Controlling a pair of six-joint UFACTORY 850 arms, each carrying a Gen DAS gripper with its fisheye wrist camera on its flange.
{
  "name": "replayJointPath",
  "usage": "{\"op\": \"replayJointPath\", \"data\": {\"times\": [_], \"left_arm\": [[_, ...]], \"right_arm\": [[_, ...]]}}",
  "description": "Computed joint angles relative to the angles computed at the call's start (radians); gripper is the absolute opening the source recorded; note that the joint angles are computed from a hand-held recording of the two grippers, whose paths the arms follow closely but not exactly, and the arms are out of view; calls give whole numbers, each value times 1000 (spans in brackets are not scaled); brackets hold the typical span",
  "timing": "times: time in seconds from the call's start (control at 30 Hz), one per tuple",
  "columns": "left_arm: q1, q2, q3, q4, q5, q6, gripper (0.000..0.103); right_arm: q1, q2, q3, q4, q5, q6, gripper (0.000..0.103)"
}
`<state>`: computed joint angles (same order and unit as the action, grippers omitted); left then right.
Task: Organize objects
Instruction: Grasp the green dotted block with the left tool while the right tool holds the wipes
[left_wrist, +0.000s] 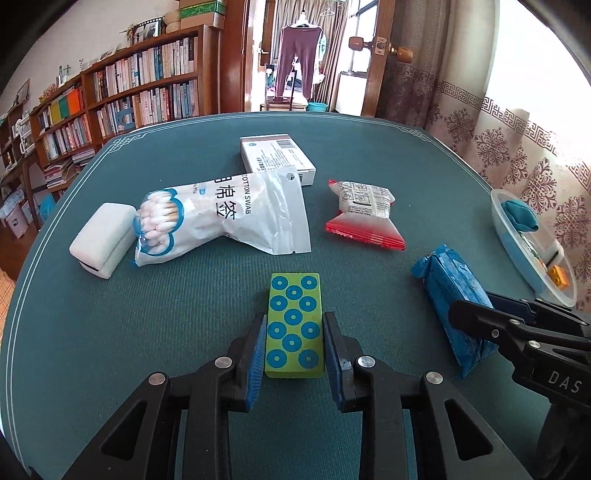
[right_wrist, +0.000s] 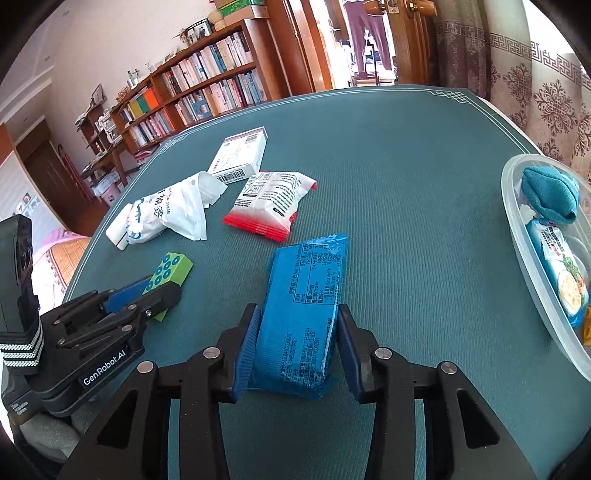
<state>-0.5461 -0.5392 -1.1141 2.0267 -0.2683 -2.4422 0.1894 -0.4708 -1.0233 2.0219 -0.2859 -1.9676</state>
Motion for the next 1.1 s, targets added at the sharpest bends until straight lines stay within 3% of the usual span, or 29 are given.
{"op": "replayJointPath", "data": {"times": [0.5,0.73,0.9,1.1], "left_arm": [[-48,25,17,41,-28,-33,31],[-63,31,18,43,-40,-40,31],[-70,33,12,40,-42,-39,31],[-88,25,-13,34,-37,-15,31]], "right_arm": [[-2,12,34,240,41,-250,46],[35,6,35,625,77,-665,48],[8,28,52,409,59,-432,42],[-48,92,97,362,5,-349,42]]}}
